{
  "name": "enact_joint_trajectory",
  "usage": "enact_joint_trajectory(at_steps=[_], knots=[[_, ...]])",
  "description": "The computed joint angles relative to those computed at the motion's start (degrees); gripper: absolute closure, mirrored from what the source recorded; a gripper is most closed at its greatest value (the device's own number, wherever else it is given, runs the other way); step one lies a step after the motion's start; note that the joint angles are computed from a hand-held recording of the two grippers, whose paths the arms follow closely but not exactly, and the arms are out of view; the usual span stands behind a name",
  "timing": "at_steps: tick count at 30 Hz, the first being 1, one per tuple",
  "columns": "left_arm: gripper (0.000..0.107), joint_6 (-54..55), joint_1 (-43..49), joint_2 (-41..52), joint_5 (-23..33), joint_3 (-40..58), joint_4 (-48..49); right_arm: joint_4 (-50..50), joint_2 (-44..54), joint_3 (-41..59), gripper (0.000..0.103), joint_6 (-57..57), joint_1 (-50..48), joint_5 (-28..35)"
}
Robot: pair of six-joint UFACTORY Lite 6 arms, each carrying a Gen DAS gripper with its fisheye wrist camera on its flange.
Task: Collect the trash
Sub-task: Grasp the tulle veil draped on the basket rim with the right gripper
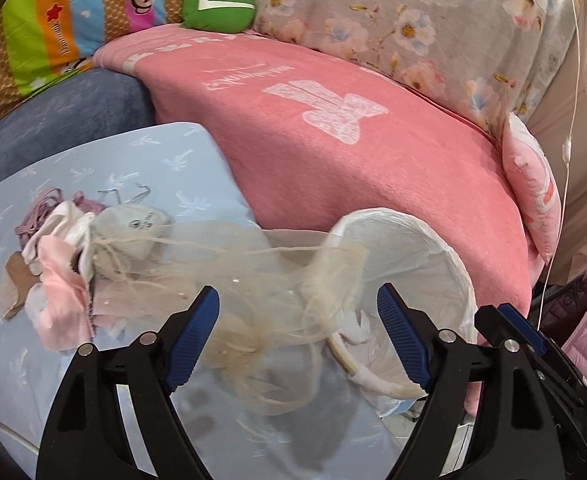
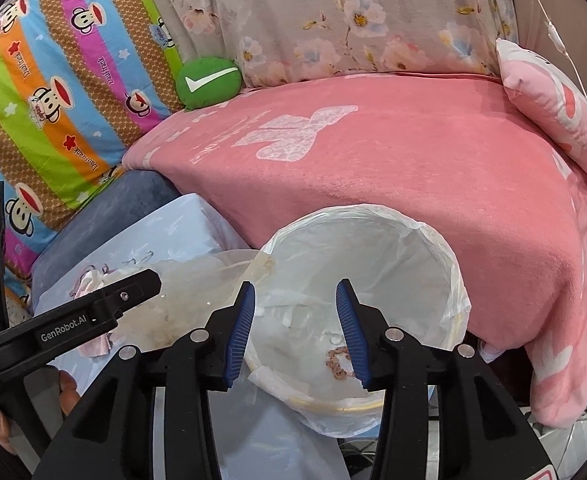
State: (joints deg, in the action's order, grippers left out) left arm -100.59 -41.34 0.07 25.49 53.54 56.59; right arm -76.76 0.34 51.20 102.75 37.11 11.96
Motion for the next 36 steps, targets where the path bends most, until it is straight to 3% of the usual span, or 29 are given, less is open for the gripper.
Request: enact_joint_trajectory(at_steps=[8, 15, 20, 36], knots=[[0.022, -3.1, 0.6, -7.5, 4.4, -7.8, 2.4, 2.4, 4.8, 4.1, 0.047, -1.2, 6.8, 2.5], [0.015, -3.5, 1.0, -14.7, 9.1, -15.3, 3.1, 6.8, 10.9, 8.9, 0.045, -4.2, 11.8, 3.9], [0.015, -2.5, 3.9, -20.1, 9.4, -21.7, 2.2, 7.7, 15.6, 13.2, 0.037, -4.5, 14.5, 5.7], [0.015, 11.0, 22.8, -32.6, -0.6, -36.7, -7.7, 24.4, 36.4, 33.7, 0.036, -21.3, 16.7, 6.8]])
